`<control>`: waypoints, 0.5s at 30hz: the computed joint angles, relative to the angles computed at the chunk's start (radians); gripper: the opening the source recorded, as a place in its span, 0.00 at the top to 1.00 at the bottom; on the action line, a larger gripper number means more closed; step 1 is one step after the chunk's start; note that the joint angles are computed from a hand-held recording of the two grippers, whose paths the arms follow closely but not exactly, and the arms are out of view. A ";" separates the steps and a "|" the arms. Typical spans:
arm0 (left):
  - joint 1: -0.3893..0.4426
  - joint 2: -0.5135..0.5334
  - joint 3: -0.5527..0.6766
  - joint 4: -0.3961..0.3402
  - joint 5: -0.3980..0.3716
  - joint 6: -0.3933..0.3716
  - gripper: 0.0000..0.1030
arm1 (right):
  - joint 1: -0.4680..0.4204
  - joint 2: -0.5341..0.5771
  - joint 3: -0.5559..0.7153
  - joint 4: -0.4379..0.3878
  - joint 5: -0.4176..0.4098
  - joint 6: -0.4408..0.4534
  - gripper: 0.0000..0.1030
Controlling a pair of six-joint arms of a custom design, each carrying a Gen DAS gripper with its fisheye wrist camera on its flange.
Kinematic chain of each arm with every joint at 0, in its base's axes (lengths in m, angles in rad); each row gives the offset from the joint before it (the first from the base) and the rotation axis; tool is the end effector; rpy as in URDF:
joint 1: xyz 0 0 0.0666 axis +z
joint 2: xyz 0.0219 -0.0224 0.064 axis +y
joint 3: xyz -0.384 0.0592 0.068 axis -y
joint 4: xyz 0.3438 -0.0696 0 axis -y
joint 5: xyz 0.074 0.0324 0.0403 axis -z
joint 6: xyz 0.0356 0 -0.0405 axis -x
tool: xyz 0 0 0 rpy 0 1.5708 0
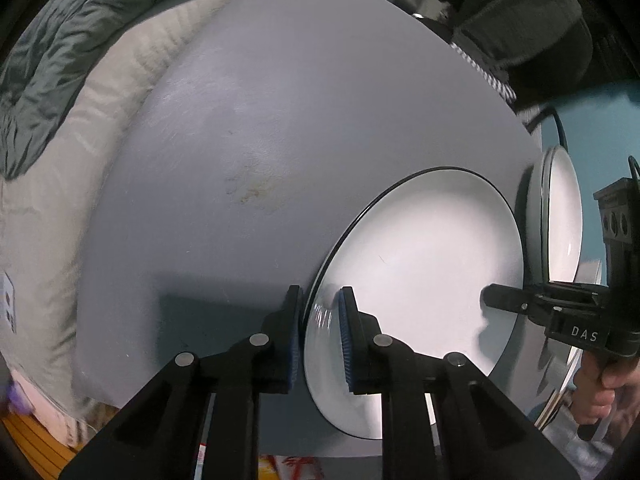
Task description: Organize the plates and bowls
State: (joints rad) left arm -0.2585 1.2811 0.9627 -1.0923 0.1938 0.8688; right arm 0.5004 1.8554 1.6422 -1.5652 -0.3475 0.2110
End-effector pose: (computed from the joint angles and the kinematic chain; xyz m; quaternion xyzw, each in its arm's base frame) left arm 0.3085 -0.0891 0.3028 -0.2907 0.9486 -0.1240 0.0157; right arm 0.4407 0.2543 0.3022 0.3244 -0.9246 -0.1554 0.1258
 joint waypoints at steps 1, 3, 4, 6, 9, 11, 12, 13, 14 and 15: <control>-0.003 0.003 0.002 -0.007 0.002 -0.019 0.84 | -0.006 -0.011 -0.020 0.011 -0.011 -0.012 0.89; -0.017 0.003 0.003 -0.012 0.007 -0.028 0.84 | -0.026 -0.026 -0.045 0.024 -0.032 -0.033 0.89; -0.022 0.006 0.004 -0.014 0.010 -0.031 0.84 | -0.032 -0.035 -0.059 0.031 -0.041 -0.044 0.89; -0.038 0.009 0.006 -0.017 0.015 -0.034 0.84 | -0.038 -0.050 -0.084 0.047 -0.052 -0.064 0.89; -0.062 0.007 0.003 -0.011 0.026 -0.021 0.84 | -0.056 -0.069 -0.111 0.060 -0.058 -0.077 0.89; -0.070 0.008 -0.003 0.000 0.037 -0.015 0.85 | -0.054 -0.079 -0.126 0.073 -0.061 -0.092 0.89; -0.081 0.010 -0.001 0.003 0.040 -0.006 0.85 | -0.058 -0.084 -0.135 0.077 -0.062 -0.096 0.89; -0.091 0.018 0.003 0.008 0.043 0.001 0.85 | -0.064 -0.090 -0.144 0.081 -0.064 -0.100 0.89; -0.100 0.021 0.005 0.009 0.044 0.004 0.85 | -0.066 -0.096 -0.155 0.087 -0.067 -0.106 0.89; -0.116 0.020 0.003 0.013 0.044 0.015 0.86 | -0.056 -0.094 -0.157 0.097 -0.070 -0.123 0.89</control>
State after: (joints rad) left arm -0.3742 1.3012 0.9661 -1.0791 0.2374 0.8833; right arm 0.4449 1.7612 1.4850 -1.4686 -0.4179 0.0876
